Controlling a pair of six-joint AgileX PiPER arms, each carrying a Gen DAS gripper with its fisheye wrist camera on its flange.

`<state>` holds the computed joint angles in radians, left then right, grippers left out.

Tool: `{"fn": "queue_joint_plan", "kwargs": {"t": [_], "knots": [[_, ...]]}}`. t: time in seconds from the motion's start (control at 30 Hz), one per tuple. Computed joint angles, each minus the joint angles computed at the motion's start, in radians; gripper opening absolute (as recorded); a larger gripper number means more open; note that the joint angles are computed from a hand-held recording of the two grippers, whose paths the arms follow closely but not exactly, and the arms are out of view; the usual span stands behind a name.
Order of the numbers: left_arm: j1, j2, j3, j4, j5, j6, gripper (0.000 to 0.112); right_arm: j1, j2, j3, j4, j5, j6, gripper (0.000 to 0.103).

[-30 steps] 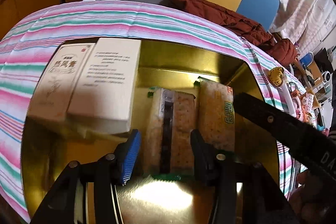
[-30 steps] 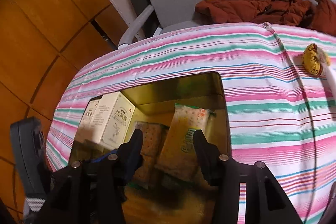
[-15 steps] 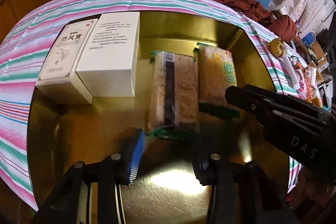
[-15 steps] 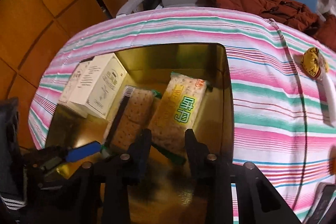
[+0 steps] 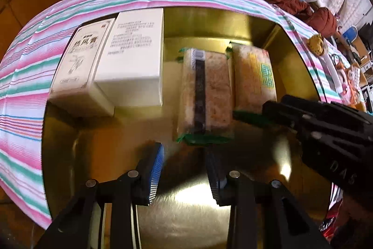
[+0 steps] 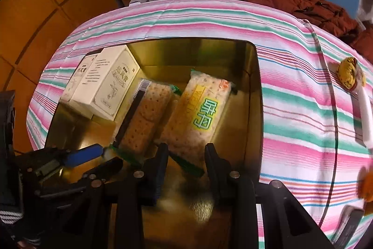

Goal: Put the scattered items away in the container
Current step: 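Carry both biscuit packs into the gold tray and open both tools, then move both tools back over the table items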

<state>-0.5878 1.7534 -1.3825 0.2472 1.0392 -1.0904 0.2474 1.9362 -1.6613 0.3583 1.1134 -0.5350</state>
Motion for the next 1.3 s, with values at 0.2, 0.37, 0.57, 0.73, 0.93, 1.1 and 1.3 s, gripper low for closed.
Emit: {"fn": "queue_joint_plan", "kwargs": {"t": [0.2,0.37,0.57,0.73,0.93,1.1,1.3], "knots": [[0.032,0.072,-0.094,0.028,0.025,0.0,0.036,0.041,0.044,-0.055,-0.061,-0.048,0.031,0.031],[0.059,0.039,-0.043,-0.002,-0.066,-0.048,0.036,0.037,0.076,-0.097,-0.026,-0.074,0.015,0.031],[-0.002,-0.065,0.055,0.115,-0.112,-0.247,0.036,-0.004,0.012,-0.051,0.063,-0.149,0.066,0.035],[-0.045,-0.127,0.075,0.198,-0.126,-0.44,0.038,0.03,-0.097,0.045,-0.058,-0.285,0.256,0.103],[-0.1,-0.16,0.069,0.303,-0.07,-0.581,0.049,0.054,-0.152,0.078,-0.135,-0.28,0.367,0.103],[-0.149,-0.124,0.015,0.35,-0.008,-0.586,0.05,0.001,-0.184,0.128,-0.069,-0.285,0.315,0.103],[-0.206,-0.083,-0.05,0.36,0.017,-0.579,0.05,-0.132,-0.232,0.198,0.053,-0.291,0.157,0.103]]}}
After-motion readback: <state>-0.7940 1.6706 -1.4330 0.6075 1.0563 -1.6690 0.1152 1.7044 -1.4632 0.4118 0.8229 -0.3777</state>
